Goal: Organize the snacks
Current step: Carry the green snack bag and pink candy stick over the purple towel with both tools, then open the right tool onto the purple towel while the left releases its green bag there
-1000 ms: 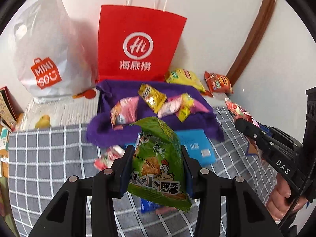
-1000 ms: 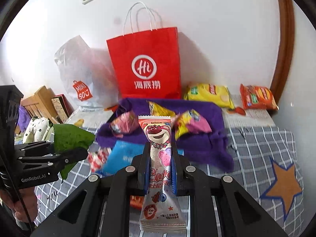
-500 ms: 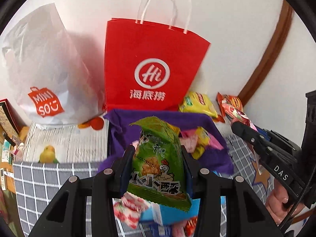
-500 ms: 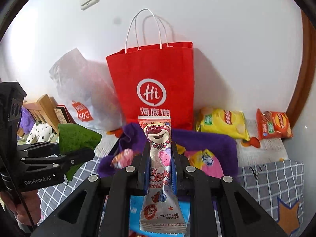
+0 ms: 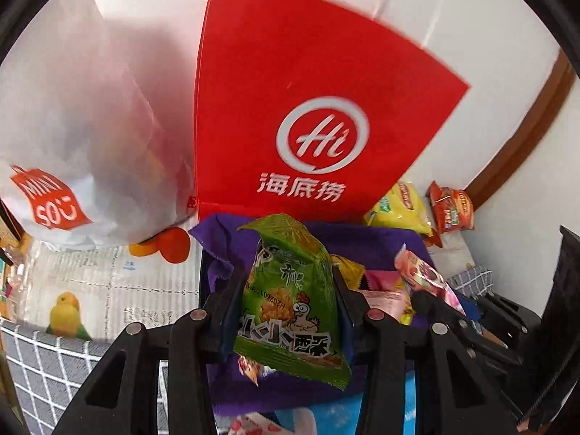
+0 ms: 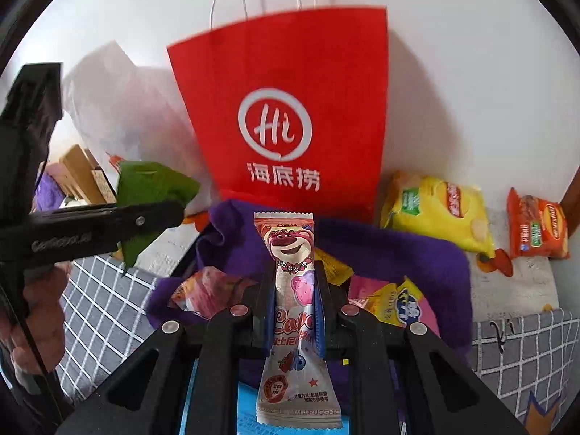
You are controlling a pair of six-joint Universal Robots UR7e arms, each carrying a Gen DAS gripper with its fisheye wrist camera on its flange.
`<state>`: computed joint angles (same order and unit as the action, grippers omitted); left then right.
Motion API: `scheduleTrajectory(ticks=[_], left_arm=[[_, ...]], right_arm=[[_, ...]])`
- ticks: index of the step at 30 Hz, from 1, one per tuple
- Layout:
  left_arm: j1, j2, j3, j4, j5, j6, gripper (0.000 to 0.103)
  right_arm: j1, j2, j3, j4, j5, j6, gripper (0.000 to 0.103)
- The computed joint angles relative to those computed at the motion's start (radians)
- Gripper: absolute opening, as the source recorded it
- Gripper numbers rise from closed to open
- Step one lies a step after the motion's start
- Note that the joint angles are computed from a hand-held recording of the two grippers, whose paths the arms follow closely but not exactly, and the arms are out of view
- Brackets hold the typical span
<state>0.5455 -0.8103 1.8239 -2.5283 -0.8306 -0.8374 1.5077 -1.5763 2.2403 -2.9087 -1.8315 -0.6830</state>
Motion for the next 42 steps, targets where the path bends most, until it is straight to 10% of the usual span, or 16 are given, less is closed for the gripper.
scheduleTrajectory(ticks=[27, 37, 42], left_arm=[[0.097, 0.105, -0.047, -0.042, -0.179, 0.072, 0.042], [0.095, 0.099, -0.039, -0.054, -0.189, 0.086, 0.042], [0.087, 0.099, -0.04, -0.072, -0.204, 0.112, 0.062]], right_arm=[[-0.041, 0.127, -0.047, 0.003, -0.135, 0.029, 0.024], [-0.032, 0.073, -0.042, -0.02, -0.095, 0.016, 0.049], [-0.024, 0.046, -0.042, -0.024, -0.083, 0.034, 0.05]])
